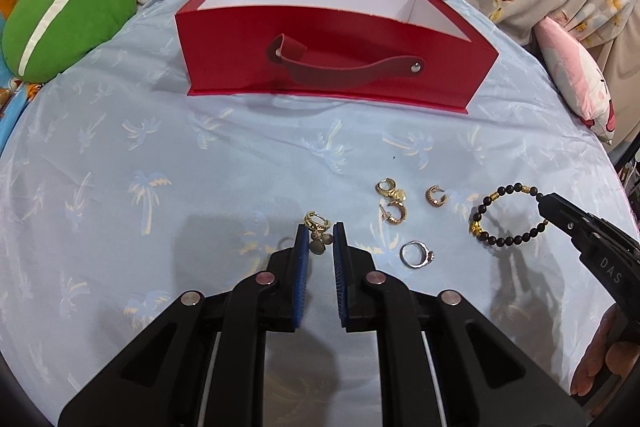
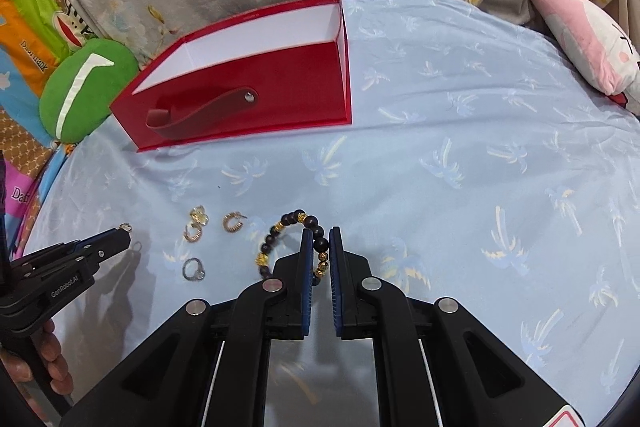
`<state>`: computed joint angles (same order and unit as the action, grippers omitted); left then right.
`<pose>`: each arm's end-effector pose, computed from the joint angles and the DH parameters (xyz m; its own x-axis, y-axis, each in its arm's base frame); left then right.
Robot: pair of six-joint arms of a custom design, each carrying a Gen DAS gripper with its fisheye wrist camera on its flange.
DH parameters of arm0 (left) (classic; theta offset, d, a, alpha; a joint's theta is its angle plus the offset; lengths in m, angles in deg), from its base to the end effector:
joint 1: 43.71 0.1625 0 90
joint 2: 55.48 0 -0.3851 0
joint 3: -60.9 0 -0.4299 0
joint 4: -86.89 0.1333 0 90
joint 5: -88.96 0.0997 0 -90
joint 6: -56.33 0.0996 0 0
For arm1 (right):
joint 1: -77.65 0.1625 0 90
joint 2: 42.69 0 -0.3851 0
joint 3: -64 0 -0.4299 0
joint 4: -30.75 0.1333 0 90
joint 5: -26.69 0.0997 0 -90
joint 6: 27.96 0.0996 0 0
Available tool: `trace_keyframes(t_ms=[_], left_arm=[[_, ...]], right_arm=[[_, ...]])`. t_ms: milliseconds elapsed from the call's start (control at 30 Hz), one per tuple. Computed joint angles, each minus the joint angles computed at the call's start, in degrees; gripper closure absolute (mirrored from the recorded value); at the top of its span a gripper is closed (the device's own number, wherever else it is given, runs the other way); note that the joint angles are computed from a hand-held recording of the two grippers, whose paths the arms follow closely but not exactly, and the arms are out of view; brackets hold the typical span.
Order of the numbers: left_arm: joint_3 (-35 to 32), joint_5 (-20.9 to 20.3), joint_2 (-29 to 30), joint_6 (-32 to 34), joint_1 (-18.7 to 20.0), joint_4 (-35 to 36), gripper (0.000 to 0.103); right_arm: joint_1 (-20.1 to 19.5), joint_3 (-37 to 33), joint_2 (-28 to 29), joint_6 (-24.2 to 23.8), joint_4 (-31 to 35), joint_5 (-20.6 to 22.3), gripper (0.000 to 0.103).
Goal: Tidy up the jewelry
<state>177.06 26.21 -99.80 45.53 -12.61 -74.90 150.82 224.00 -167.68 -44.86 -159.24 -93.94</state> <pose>-0.3435 -0.4162 -0.0656 -0.6112 0.6512 -0.4499 0.7551 0.6501 -0.0849 0.0063 -0.2643 0.2854 -0.6957 0.5435 0.4696 -0.0834 0.5882 -0.8044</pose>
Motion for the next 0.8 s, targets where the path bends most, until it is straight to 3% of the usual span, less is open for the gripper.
trace_keyframes(t_ms=[267,633,800], left_arm=[[0.2,1.13,-1.71,-0.32,-1.01,0.46,0.092],[-1.07,6.27,-2.64,0.79,-2.53,-0.6,0.093],[-2.29,7.35,-2.56,2.11,-2.68,-1.6,0.096]], right_arm=[[5.57,-0.98,-1.71,0.84,1.4,-1.41,0.096],[14.95,-5.04,3.84,-1.26,-3.6,-6.61,0.096],[17.43,-7.57,5.97,-2.28,-4.6,-6.64,0.096]])
